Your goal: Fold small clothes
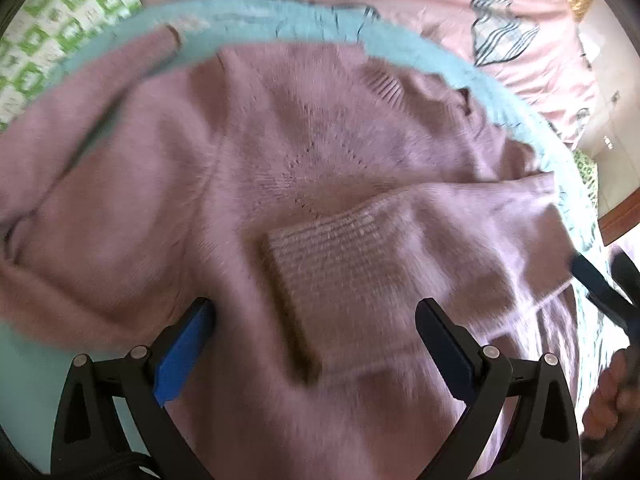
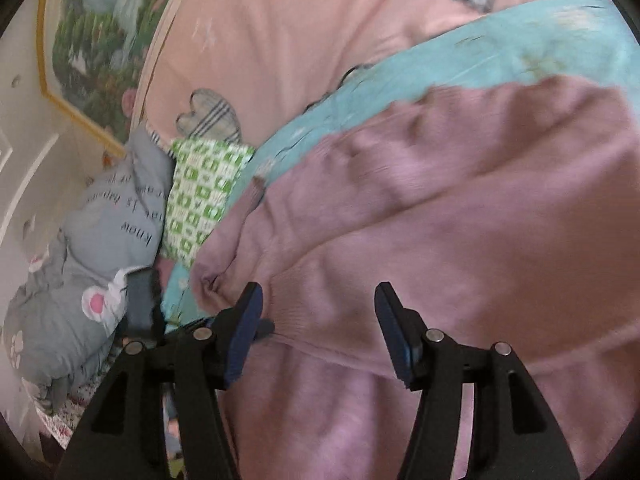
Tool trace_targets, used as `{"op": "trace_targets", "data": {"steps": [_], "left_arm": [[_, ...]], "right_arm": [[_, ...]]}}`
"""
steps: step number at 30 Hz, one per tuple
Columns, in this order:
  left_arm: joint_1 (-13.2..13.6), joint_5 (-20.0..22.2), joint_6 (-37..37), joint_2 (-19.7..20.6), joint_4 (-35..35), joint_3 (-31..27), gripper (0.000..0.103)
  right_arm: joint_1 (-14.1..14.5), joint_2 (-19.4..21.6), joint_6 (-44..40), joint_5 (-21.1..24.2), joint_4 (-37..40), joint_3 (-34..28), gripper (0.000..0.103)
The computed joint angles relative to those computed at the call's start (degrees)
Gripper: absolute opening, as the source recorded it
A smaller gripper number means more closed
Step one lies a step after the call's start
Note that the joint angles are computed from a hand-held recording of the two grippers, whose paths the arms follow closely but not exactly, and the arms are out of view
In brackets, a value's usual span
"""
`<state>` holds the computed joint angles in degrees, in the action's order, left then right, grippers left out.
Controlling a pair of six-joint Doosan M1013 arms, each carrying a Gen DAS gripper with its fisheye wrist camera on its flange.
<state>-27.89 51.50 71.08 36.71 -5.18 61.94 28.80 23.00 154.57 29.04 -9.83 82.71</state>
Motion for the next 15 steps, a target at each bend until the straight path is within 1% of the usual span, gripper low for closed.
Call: {"op": "trace_targets", "data": {"steps": [1,3,4,5,6,7,8,9,10,11,12,13,15], "left_arm": [[-0.03,1.47,0.35,1.27,0.21,-1.82,0.101],[-0.54,2.07,-0.35,2.42,2.82,-3.43,0.100],[-0.73,1.79,-0.56,2.65,3.55,-3.74,0.097],[-1.08,0.90,-1.13,2.59,5.18,-3.64,0.091],[-1.76,-0.50,-2.53,2.20,8.64,-3.08,0.069],[-2.11,-0.94,-2.69,1.93,10.07,-2.81,0.038],[-2.07,-1.73,-0.75,1.56,8.50,-2.41,0.017],[-1.77,-2.40,2.22,1.30,4.54,-2.14,0.009],[-1.91,-3.66,3.03,0.74,3.58,-1.38,0.008],[-2.27,-4.88,3.49,0.07,5.62,-0.58,0.008],[-3.03,-5.88,1.66,-0.51,10.10,0.11,0.007],[-3.21,-6.80,0.80,-1.04,11.57,0.80,0.007],[-2.66,-8.59,-0.86,-2.36,11.80,2.38,0.007]], "right_arm": [[0.31,-0.95,3.55,-0.02,-3.00,1.18,0.060],[0.98,-2.94,11.55,-0.30,-9.61,3.73,0.060],[1.17,-3.50,13.90,-0.03,-11.36,4.40,0.060],[1.32,-3.82,15.36,0.40,-12.48,4.80,0.060],[1.51,-4.20,17.32,1.08,-13.93,5.23,0.060],[1.61,-4.54,18.65,1.23,-14.81,5.68,0.060],[1.66,-4.97,20.07,1.27,-15.85,6.24,0.060],[1.72,-5.28,21.71,1.67,-17.22,6.59,0.060],[1.75,-5.44,23.07,2.31,-18.29,6.69,0.060],[1.77,-5.50,24.24,2.62,-19.08,6.73,0.060],[1.75,-5.79,25.46,2.64,-19.84,7.01,0.060],[1.74,-5.99,25.79,2.79,-20.03,7.13,0.060],[1.99,-6.52,26.21,2.90,-20.43,7.44,0.060]]}}
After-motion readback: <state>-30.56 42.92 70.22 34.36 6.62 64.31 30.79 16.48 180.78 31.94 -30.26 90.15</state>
